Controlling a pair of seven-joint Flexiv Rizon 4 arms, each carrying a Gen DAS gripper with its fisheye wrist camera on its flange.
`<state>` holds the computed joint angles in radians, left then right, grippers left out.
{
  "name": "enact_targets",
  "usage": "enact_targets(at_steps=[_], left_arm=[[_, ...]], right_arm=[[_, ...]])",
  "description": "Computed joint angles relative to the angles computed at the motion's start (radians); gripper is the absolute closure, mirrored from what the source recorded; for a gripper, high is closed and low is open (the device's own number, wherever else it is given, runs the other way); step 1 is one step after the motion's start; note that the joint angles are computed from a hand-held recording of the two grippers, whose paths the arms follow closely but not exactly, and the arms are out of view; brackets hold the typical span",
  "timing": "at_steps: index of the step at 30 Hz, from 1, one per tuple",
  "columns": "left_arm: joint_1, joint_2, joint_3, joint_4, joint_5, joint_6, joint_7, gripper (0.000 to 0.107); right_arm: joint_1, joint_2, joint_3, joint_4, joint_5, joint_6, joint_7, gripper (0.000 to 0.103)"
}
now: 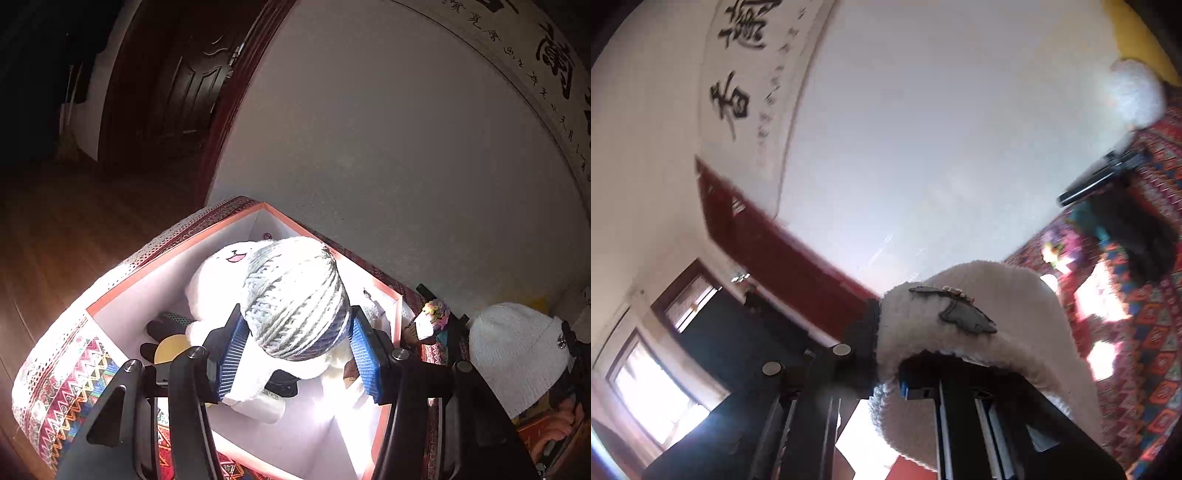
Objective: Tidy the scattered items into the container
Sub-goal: 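Grasp the white knit hat with the right tool while the left grasps the yarn ball, drop in box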
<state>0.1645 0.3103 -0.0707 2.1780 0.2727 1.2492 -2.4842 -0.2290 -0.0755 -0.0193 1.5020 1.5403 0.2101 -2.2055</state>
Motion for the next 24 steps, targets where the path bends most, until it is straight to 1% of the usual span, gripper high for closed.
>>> enact_targets(at_steps=[2,3,4,6,8,9,11,12,15,17,18,19,20,21,22,23,24], left_arm=[[-0.002,-0.021,0.009,-0.001,-0.006,-0.009,0.019,0.051],[-0.007,-0.031,0.015,-0.005,-0.013,-0.022,0.037,0.046],[-0.01,-0.034,0.019,-0.01,-0.016,-0.042,0.047,0.044],[-0.001,-0.014,0.02,-0.013,0.0,-0.073,0.03,0.042],[0.02,0.035,0.023,0.004,0.034,-0.063,-0.007,0.032],[0.042,0.067,0.017,0.017,0.058,-0.055,-0.037,0.023],[0.092,0.114,-0.009,0.025,0.094,-0.061,-0.092,0.022],[0.099,0.129,-0.007,0.031,0.094,-0.068,-0.094,0.022],[0.098,0.138,0.014,0.049,0.066,-0.067,-0.067,0.022],[0.09,0.134,0.019,0.054,0.045,-0.081,-0.038,0.022],[0.089,0.134,0.017,0.055,0.04,-0.092,-0.026,0.022],[0.091,0.132,0.013,0.054,0.039,-0.102,-0.017,0.022],[0.092,0.131,0.009,0.052,0.04,-0.113,-0.009,0.022],[0.092,0.131,0.006,0.05,0.042,-0.122,-0.003,0.022],[0.091,0.13,0.004,0.049,0.044,-0.129,0.003,0.022],[0.089,0.128,0.004,0.048,0.044,-0.133,0.009,0.022],[0.086,0.129,0.005,0.049,0.044,-0.138,0.015,0.022]], right_arm=[[0.026,0.02,0.028,0.012,0.022,-0.055,0.01,0.096],[0.046,0.022,0.04,0.012,0.028,-0.07,0.014,0.096],[0.07,0.025,0.053,0.009,0.029,-0.074,0.016,0.096],[0.128,-0.002,0.078,-0.027,0.016,-0.051,0.014,0.096],[0.165,-0.008,0.102,-0.041,-0.001,-0.049,0.006,0.096],[0.182,-0.005,0.115,-0.042,-0.012,-0.039,-0.002,0.096],[0.216,0.005,0.134,-0.04,-0.036,-0.004,-0.031,0.096],[0.232,0.009,0.142,-0.038,-0.044,0.013,-0.048,0.096],[0.263,0.011,0.15,-0.032,-0.052,0.017,-0.1,0.096],[0.29,-0.013,0.157,-0.046,-0.088,0.014,-0.123,0.096],[0.312,-0.033,0.167,-0.057,-0.136,0.026,-0.118,0.096],[0.343,-0.061,0.179,-0.072,-0.213,0.049,-0.096,0.096],[0.383,-0.092,0.192,-0.084,-0.32,0.093,-0.051,0.096],[0.432,-0.128,0.204,-0.093,-0.456,0.14,0.014,0.095],[0.48,-0.172,0.21,-0.101,-0.603,0.163,0.077,0.095],[0.517,-0.217,0.213,-0.108,-0.721,0.161,0.113,0.098],[0.527,-0.262,0.22,-0.123,-0.774,0.137,0.107,0.098]])
